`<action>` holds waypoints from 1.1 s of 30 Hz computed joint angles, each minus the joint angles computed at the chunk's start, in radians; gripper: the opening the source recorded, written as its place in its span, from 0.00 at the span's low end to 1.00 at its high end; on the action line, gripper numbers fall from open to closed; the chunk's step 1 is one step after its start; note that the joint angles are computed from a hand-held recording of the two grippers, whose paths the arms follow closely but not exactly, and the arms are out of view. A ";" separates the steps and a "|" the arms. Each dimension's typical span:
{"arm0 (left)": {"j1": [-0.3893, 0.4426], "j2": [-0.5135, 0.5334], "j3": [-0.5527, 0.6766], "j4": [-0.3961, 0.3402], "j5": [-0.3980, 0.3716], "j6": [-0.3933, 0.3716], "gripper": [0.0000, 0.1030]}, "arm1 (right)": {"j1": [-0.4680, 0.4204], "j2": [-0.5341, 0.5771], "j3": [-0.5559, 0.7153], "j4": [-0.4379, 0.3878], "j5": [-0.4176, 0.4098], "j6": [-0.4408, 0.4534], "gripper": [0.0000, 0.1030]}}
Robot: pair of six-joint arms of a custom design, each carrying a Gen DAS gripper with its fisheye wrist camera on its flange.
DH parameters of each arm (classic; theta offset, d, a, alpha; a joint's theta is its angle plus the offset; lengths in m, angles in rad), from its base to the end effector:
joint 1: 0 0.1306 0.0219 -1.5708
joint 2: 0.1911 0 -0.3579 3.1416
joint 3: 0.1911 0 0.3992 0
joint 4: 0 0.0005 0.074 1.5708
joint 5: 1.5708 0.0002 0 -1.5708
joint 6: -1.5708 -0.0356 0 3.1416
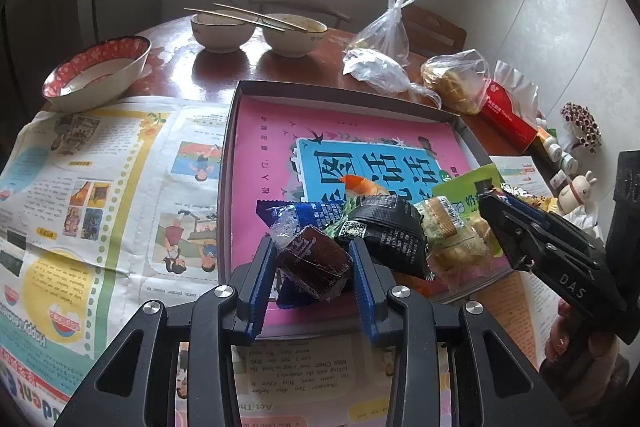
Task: Organize snacks
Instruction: 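Lower the Snickers into the tray and open the right gripper while the left releases the chocolate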
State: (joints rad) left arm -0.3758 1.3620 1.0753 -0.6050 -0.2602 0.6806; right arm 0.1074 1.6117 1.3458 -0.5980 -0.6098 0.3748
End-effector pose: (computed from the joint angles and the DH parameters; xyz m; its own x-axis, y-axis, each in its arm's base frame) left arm 0.4370 -0.1631 0.2911 -0.6912 -0.3810 -0.6141 -0.2966 0.9244 -0.2396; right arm 0.5509 0.0794 0.2954 -0.5360 -0.3596 -0.7638 -0.7027 0.6915 0.1675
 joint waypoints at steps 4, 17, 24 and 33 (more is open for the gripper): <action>0.000 0.003 0.001 0.003 0.001 0.000 0.37 | 0.007 0.007 0.001 0.005 0.027 -0.006 0.28; -0.012 -0.034 -0.017 0.026 -0.053 0.004 0.55 | 0.007 -0.057 -0.063 0.087 0.031 -0.010 0.45; -0.050 -0.087 -0.036 0.020 -0.130 0.011 0.66 | -0.019 -0.177 -0.170 0.189 0.016 -0.052 0.65; -0.149 -0.122 -0.071 -0.010 -0.192 0.069 0.71 | -0.059 -0.304 -0.305 0.249 0.071 -0.101 0.80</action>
